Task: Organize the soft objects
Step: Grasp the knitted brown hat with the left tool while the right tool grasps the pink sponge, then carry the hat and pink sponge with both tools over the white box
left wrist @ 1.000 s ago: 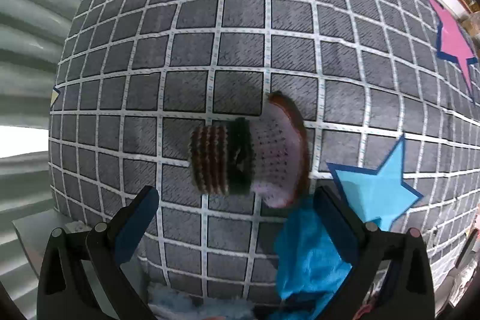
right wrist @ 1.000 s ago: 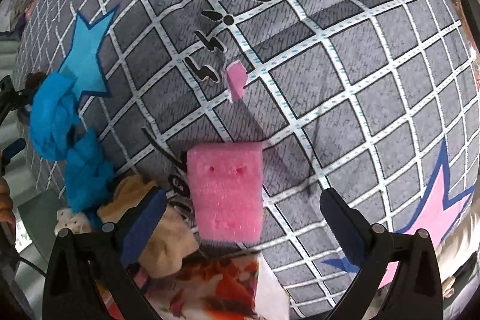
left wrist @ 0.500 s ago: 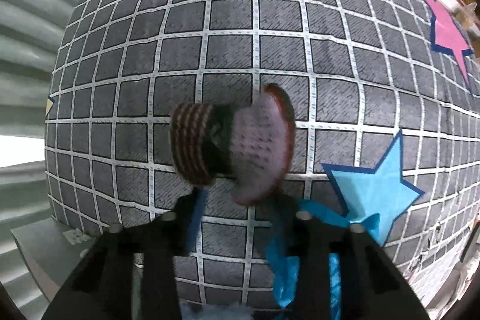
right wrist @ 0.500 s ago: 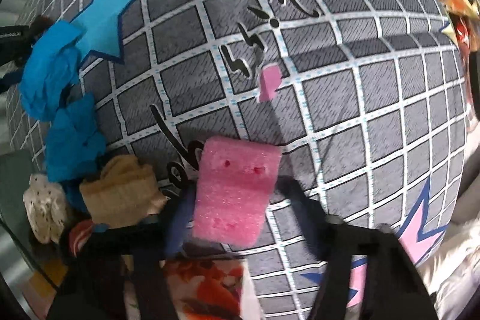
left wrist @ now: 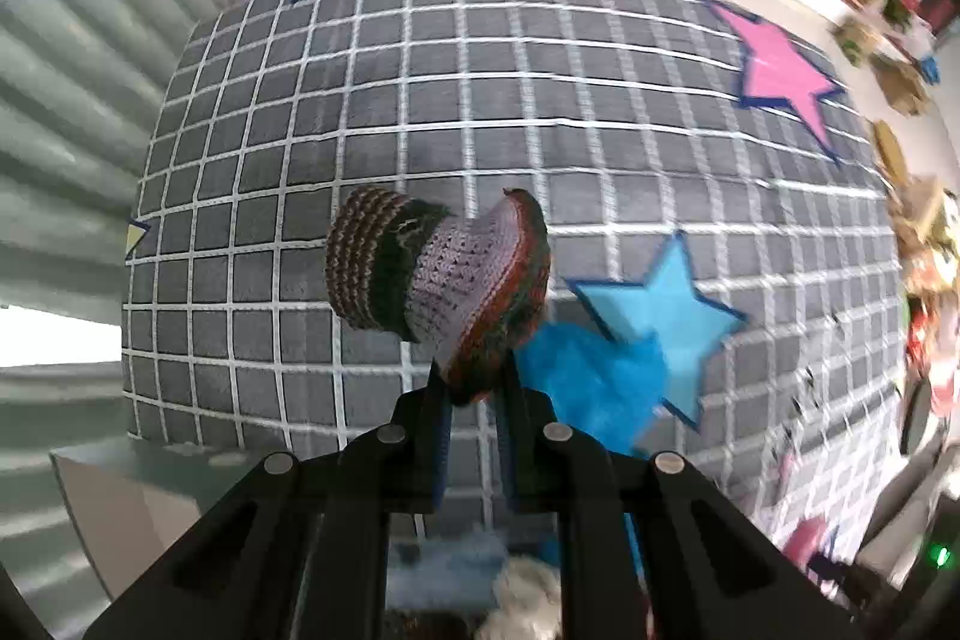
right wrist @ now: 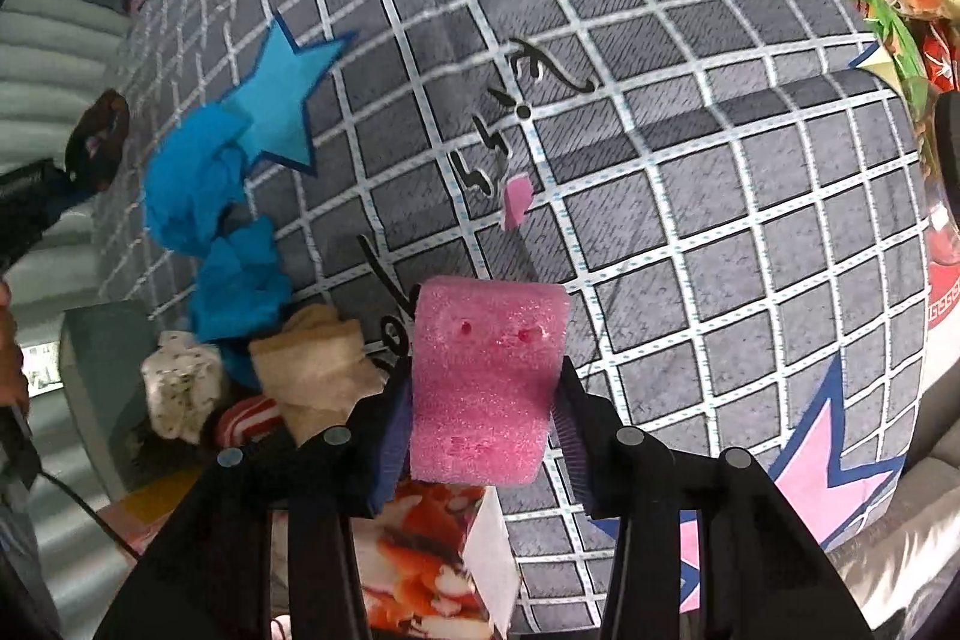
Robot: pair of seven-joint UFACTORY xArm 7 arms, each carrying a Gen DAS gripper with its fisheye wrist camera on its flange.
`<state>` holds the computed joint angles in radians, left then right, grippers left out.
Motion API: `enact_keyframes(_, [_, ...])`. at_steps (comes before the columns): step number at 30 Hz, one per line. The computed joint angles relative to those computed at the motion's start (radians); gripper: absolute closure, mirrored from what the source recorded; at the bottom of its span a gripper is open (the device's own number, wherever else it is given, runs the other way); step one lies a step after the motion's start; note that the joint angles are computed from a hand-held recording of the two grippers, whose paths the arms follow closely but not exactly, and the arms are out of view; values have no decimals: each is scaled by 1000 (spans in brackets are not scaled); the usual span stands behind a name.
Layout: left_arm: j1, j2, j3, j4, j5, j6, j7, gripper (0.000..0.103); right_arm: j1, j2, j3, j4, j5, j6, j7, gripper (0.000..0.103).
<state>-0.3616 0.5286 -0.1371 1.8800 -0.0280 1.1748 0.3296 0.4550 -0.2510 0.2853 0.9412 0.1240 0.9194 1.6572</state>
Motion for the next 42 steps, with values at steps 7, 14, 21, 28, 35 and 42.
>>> enact_keyframes(7, [5,-273,-48,-257,-72,-19,95,89,-7,-125,-19,-33,35,68,-55,57])
enact_keyframes(14, [29,-446,-35,-319,-141,106,174,89,-3,-186,-7,-13,53,132,-118,57])
enact_keyframes(21, [73,-600,1,-330,-151,255,156,89,13,-210,-13,-19,109,97,-238,57])
enact_keyframes(28, [97,-746,22,-436,-160,297,119,89,36,-210,-14,-11,167,74,-350,57])
enact_keyframes(35, [131,-816,80,-468,-200,319,227,89,34,-133,50,94,115,91,-296,57])
enact_keyframes(42, [204,-813,158,-442,-247,374,371,89,87,51,125,290,-3,115,-142,57])
